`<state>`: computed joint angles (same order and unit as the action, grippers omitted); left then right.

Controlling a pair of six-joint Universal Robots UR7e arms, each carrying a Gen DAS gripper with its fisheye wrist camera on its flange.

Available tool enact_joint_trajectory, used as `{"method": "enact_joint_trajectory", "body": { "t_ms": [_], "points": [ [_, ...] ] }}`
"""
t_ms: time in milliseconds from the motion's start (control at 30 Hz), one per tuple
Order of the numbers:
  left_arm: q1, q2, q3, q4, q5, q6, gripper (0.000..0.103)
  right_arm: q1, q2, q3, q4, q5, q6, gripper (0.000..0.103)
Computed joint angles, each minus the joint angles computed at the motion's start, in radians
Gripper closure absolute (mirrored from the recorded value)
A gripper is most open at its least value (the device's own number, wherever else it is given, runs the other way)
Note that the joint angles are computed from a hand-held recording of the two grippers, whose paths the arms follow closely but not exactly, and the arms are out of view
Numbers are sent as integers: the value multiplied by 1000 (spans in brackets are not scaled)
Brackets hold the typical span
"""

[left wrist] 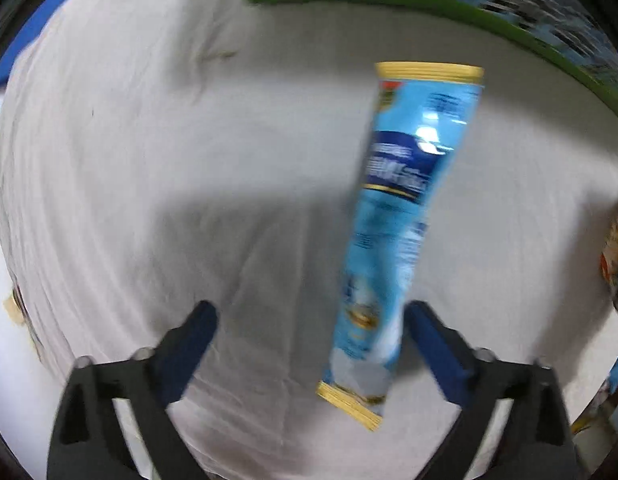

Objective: Organize soft objects
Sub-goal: 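Grasp the blue tube snack with left tool while right tool grasps orange bag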

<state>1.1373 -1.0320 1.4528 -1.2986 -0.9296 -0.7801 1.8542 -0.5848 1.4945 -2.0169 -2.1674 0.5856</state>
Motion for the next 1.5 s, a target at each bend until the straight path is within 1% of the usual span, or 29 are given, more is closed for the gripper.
{"method": "enact_joint_trajectory", "body": {
  "t_ms": [100, 133, 233, 300, 367, 400, 467, 533, 600, 633, 667, 733, 767, 800, 833, 867, 900, 933, 967, 1000, 1033, 1133, 1200, 1233, 1267, 1333, 1367, 1500],
  "points": [
    [50, -34, 26, -107, -95, -4, 0, 10, 14, -11, -3, -11, -7, 51],
    [55, -50, 50, -151, -93, -17, 0, 10, 21, -23, 10, -12, -7, 51],
    [57, -61, 73, -174, -93, -49, 0, 15, 31, -35, 14, -15, -8, 51],
    [73, -56, 56, -156, -111, -66, 0, 18, 39, -47, 23, -17, -6, 51],
    [105, -24, -6, -103, -134, -56, 0, 21, 43, -57, 27, -15, -5, 51],
    [115, -7, -32, -74, -151, -55, 0, 23, 54, -82, 42, -15, -4, 51],
    [134, 31, -87, -36, -170, -57, 0, 24, 52, -78, 40, -17, -7, 51],
    [140, 40, -98, -38, -168, -60, 0, 34, 47, -93, 67, -14, 0, 51],
    [128, 31, -74, -87, -122, -29, 1, 38, 39, -92, 68, -12, -3, 51],
    [121, 44, -96, -78, -86, -13, 2, 36, 31, -80, 57, -14, -9, 51],
    [100, 44, -81, -88, -43, 16, 5, 38, 28, -78, 57, -18, -10, 51],
    [66, 40, -42, -138, 8, 84, 11, 43, 28, -80, 64, -25, -6, 51],
    [49, 42, -24, -163, 28, 123, 14, 40, 26, -76, 62, -25, -5, 51],
    [39, 48, -14, -185, 32, 157, 17, 36, 24, -73, 60, -22, -5, 51],
    [32, 52, -1, -194, 35, 166, 22, 32, 22, -70, 61, -19, 0, 51],
    [27, 64, 2, -196, 45, 175, 36, 27, 22, -70, 63, -16, 6, 51],
    [30, 76, 0, -196, 41, 178, 46, 22, 21, -67, 58, -11, 8, 51],
    [26, 82, 6, -210, 40, 172, 48, 18, 21, -65, 55, -7, 10, 51],
    [25, 83, 10, -225, 46, 174, 57, 13, 22, -64, 53, -2, 13, 51],
    [22, 84, 24, -241, 34, 177, 66, 8, 23, -62, 46, 8, 12, 51],
    [24, 86, 24, -250, 25, 182, 72, 3, 24, -62, 45, 14, 12, 51],
    [28, 95, 29, -261, 35, 178, 75, -9, 25, -57, 33, 36, 19, 51],
    [29, 92, 37, -270, 39, 174, 78, -11, 16, -39, 5, 43, 18, 57],
    [16, 94, 48, -274, 33, 160, 79, -9, 13, -35, 1, 42, 16, 60],
    [0, 84, 25, -236, 23, 144, 81, -6, 10, -33, 2, 36, 15, 62],
    [-11, 60, 47, -233, 19, 132, 84, -6, -1, -21, -2, 34, 9, 65],
    [-13, 51, 58, -236, 24, 127, 91, -5, -4, -18, -3, 35, 10, 66],
    [-40, 31, 82, -255, 7, 113, 93, 3, -28, 9, -21, 49, 7, 66]
  ]
}}
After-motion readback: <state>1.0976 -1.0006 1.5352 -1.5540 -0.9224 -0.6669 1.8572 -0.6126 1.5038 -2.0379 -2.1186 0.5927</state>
